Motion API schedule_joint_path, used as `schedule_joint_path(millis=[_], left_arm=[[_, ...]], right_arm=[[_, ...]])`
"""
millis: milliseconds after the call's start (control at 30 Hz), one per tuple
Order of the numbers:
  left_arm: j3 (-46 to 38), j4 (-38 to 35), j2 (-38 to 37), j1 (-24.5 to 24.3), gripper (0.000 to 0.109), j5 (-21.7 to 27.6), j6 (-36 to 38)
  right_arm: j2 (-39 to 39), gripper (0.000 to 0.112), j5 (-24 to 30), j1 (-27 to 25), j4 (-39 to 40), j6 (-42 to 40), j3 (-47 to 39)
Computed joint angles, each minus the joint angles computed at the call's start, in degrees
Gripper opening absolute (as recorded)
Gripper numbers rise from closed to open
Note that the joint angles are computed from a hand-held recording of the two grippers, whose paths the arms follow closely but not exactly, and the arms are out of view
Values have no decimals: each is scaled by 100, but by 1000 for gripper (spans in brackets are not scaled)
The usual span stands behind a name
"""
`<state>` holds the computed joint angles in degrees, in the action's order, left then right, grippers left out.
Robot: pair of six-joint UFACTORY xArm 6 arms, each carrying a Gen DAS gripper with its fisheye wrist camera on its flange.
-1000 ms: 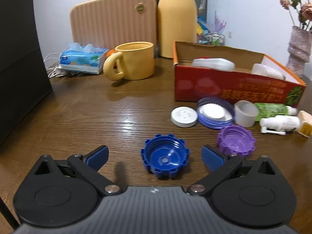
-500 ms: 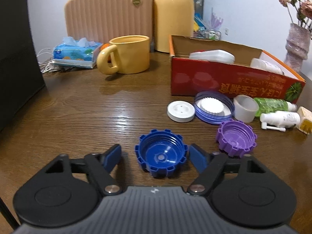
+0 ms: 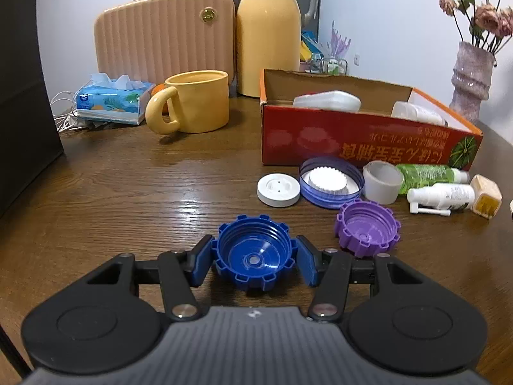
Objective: Organize rigid objects
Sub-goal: 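Lift the blue cap with the left tool and white cap with the right toward the cardboard box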
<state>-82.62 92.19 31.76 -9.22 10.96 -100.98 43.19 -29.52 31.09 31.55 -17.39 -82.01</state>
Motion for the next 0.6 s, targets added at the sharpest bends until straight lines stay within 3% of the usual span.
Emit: schedule_joint_path(millis=[600], left_arm=[[117,1548,-473,-223,55,5,-1869]], right_arm=[[-113,39,-138,-29,-63,-45,-31]])
